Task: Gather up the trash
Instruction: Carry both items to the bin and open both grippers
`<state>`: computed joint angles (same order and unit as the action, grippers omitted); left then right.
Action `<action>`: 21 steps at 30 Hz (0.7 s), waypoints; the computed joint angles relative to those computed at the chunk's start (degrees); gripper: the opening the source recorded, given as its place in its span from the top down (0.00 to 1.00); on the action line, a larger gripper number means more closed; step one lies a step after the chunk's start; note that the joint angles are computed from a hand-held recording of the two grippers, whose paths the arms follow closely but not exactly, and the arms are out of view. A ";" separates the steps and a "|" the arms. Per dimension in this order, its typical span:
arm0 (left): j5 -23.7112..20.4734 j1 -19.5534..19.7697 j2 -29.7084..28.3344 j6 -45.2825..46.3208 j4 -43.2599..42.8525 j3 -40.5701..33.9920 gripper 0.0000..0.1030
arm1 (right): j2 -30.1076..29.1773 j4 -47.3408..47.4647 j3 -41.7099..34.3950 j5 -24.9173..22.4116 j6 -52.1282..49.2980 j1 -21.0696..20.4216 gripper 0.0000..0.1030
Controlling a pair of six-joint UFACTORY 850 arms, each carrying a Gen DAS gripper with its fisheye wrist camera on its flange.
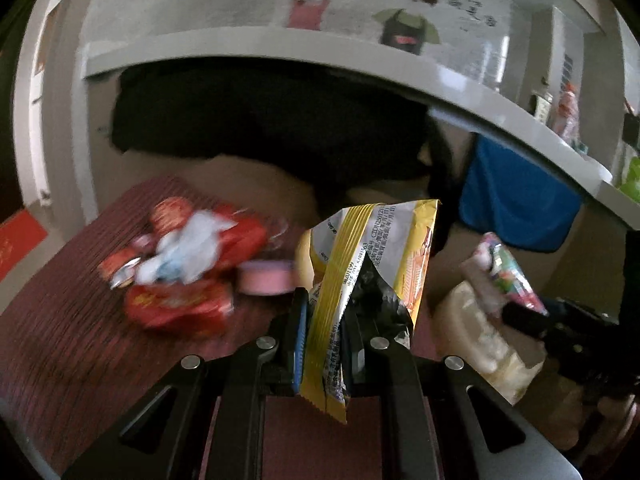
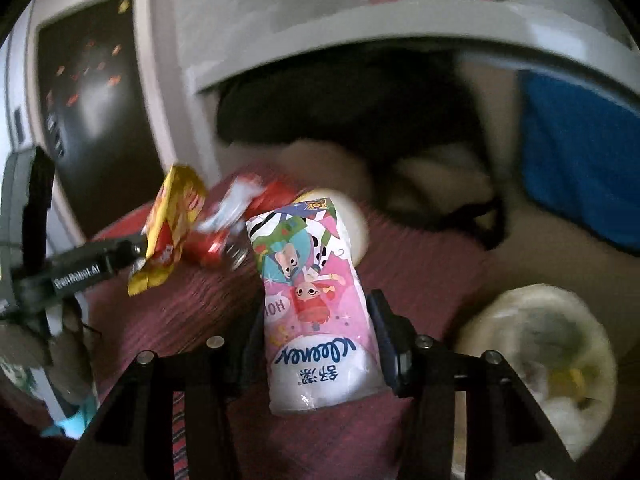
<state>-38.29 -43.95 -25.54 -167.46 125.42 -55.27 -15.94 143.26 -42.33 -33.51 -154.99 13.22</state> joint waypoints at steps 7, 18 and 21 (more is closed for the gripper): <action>3.64 -2.26 -7.08 5.65 -0.04 -13.39 0.86 | 5.33 3.63 2.59 -1.67 -0.96 -8.91 0.55; 11.99 -4.17 -20.12 15.00 -3.38 -33.03 0.86 | 2.86 8.30 1.85 -3.67 -1.89 -16.83 0.55; 13.52 -4.59 -22.53 18.24 -5.74 -36.41 0.86 | 1.58 9.74 1.67 -3.85 -3.22 -17.31 0.55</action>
